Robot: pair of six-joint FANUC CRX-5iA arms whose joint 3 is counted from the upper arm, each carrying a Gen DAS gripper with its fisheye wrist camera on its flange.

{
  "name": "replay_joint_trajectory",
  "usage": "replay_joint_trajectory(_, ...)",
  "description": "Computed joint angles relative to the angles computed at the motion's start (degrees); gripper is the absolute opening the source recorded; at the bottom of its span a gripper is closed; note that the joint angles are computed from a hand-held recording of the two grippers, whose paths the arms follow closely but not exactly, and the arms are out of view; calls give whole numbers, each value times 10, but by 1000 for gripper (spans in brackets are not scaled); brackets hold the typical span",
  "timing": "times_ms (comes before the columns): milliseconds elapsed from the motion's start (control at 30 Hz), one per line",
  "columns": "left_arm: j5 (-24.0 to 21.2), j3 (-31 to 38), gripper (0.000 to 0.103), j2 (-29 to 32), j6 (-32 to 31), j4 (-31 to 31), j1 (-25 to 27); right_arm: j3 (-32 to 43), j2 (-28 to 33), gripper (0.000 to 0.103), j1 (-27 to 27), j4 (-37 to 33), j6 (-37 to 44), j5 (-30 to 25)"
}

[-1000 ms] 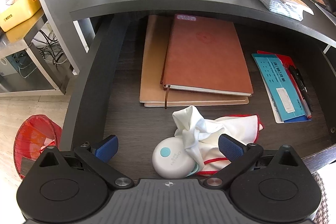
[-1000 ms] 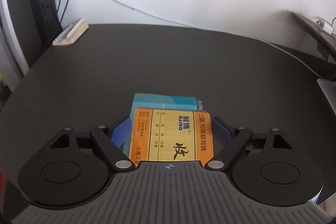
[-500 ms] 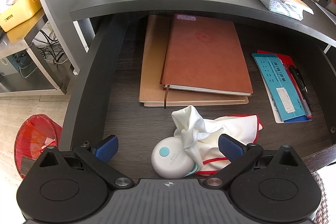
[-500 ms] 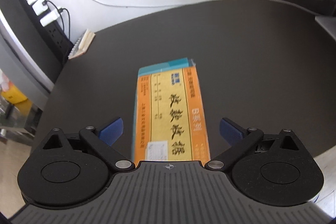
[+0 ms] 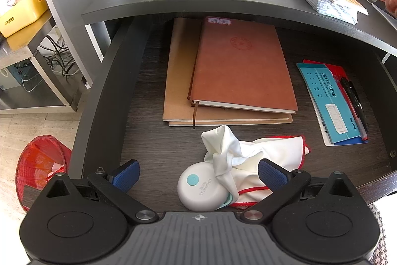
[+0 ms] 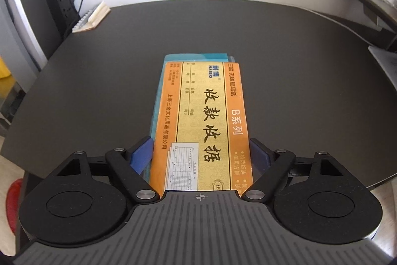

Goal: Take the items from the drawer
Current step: 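Lower the orange receipt book onto the chest top and open the right gripper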

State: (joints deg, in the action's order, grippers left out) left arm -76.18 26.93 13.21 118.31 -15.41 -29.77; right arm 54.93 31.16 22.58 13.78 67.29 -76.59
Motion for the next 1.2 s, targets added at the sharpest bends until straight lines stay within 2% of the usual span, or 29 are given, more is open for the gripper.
replay_joint_trajectory(400, -5, 4, 102, 3, 1, 0, -1, 110, 69, 83, -3, 4, -4, -46)
replay_joint_trajectory(533, -14, 15, 102, 7, -3, -10, -7, 121, 68, 89, -6, -11, 3, -59)
replay_joint_trajectory(733, -20, 36, 102, 6, -4, -42, -28, -39, -37, 92, 4, 20, -18, 16)
replay_joint_trajectory(900, -26, 42, 102, -3, -2, -57, -47, -176, -146, 94, -2, 15, -47, 79)
replay_joint_trajectory(1033, -36, 44, 102, -13, 6, -73, -62, -264, -218, 94, -15, 22, -71, 105)
replay_joint_trajectory(1200, -49, 47, 102, -26, 22, -100, -85, -358, -300, 94, -40, 36, -104, 113)
